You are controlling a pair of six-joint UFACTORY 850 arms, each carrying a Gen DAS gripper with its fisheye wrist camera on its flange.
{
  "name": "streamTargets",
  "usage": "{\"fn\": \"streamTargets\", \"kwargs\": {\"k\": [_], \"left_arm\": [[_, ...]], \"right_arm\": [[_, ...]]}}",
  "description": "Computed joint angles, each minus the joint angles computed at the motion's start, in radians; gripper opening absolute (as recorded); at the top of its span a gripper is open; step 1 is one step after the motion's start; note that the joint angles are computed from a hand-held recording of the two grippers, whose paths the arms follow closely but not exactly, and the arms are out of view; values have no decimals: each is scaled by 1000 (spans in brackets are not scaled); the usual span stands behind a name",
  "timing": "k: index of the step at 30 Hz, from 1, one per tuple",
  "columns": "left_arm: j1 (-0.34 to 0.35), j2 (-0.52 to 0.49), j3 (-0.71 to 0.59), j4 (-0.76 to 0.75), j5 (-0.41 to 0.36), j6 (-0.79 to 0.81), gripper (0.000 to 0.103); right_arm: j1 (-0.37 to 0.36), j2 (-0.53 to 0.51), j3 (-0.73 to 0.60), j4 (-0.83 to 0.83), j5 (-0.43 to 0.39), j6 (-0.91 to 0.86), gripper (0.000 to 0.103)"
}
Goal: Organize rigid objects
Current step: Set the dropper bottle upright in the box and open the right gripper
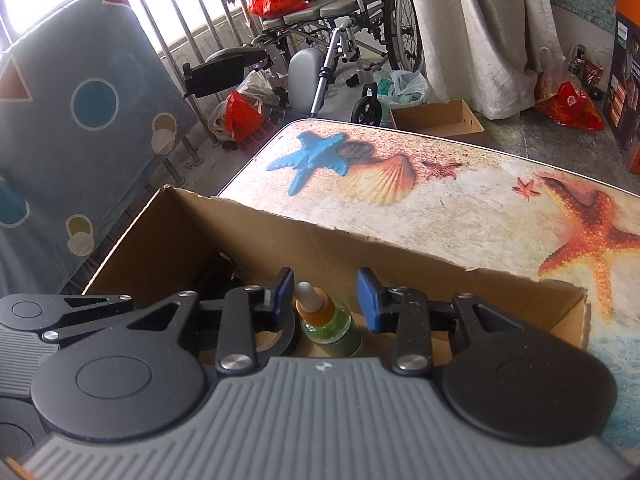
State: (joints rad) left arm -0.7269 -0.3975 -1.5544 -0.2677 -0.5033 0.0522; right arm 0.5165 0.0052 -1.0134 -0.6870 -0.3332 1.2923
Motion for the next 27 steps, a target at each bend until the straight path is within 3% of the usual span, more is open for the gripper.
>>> {"fn": "streamTargets", "kwargs": {"k": [5,8,11,14,19,23,27], "left_arm": [[-4,114,99,-87,31,113,73],[-2,216,193,-203,59,264,82],[1,327,304,-360,74,466,91],[-3,434,415,-435,82,603,95],[-7,584,602,-514,116,746,98],[-28,650,730,-553,183,827,98],[-57,642,790,-453,255,745,98]], "right_arm": [[57,155,73,-142,-52,219,41],[156,286,126,-278,-149,399,43],[303,392,169,-433,-286,585,47],[513,474,208,-551,-472,756,48],[816,484,262,-652,-706,1001,49],[917,431,309,-697,-727,1208,49],[873,351,336,-704,-609,1347,49]]}}
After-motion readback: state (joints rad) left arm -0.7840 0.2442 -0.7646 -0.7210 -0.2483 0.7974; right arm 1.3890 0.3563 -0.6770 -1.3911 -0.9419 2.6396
